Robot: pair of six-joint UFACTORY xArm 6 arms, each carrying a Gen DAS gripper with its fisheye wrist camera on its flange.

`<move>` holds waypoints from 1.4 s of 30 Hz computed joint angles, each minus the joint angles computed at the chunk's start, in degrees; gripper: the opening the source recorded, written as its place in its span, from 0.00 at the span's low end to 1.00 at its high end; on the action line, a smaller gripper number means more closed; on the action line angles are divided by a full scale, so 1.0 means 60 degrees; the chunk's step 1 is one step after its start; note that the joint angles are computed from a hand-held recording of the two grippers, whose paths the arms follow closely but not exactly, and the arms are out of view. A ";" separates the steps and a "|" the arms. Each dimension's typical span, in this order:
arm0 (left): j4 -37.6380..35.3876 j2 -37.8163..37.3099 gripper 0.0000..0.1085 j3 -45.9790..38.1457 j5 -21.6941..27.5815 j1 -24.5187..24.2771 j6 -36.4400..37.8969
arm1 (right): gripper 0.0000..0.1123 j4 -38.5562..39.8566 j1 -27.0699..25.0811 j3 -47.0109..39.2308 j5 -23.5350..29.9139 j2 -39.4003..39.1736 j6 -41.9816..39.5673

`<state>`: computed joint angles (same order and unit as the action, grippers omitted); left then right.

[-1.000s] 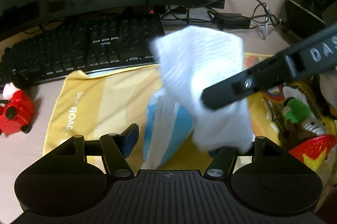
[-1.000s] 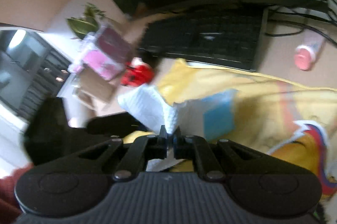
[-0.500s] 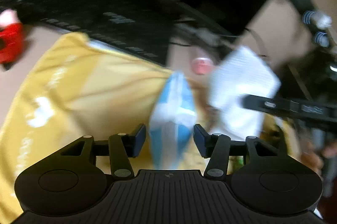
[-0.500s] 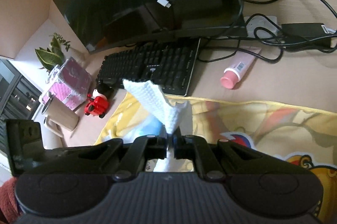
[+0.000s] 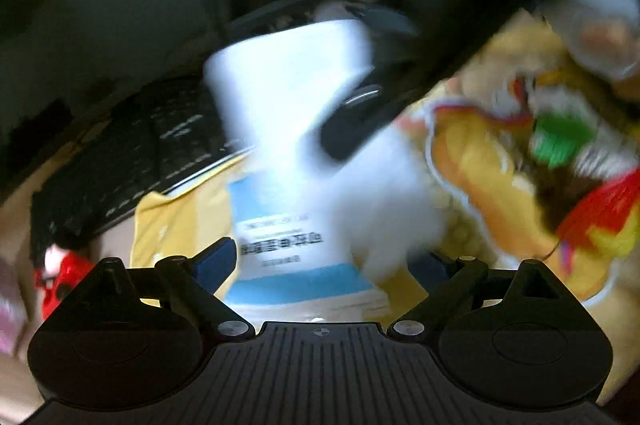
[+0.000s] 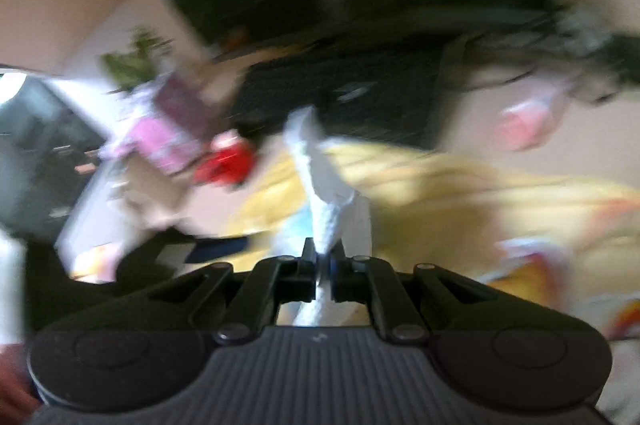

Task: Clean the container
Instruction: 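Wipe the package edges with the tissue in the right gripper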

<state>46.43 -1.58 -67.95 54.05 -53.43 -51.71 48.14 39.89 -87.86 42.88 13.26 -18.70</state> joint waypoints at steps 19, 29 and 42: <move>-0.0865 -0.0114 0.65 0.0506 -0.1667 0.1074 -0.0678 | 0.06 -0.3231 -0.0078 0.1058 -0.1539 -0.0230 0.2702; -0.5048 -0.1435 0.61 0.2442 -0.5922 0.1852 -0.0844 | 0.06 -0.2841 -0.0295 0.2143 -0.2356 -0.1409 0.2560; -0.2100 -0.2438 0.86 0.2261 -0.2935 0.1019 -0.1920 | 0.07 -0.2357 -0.0045 0.1775 -0.1811 -0.1219 0.1647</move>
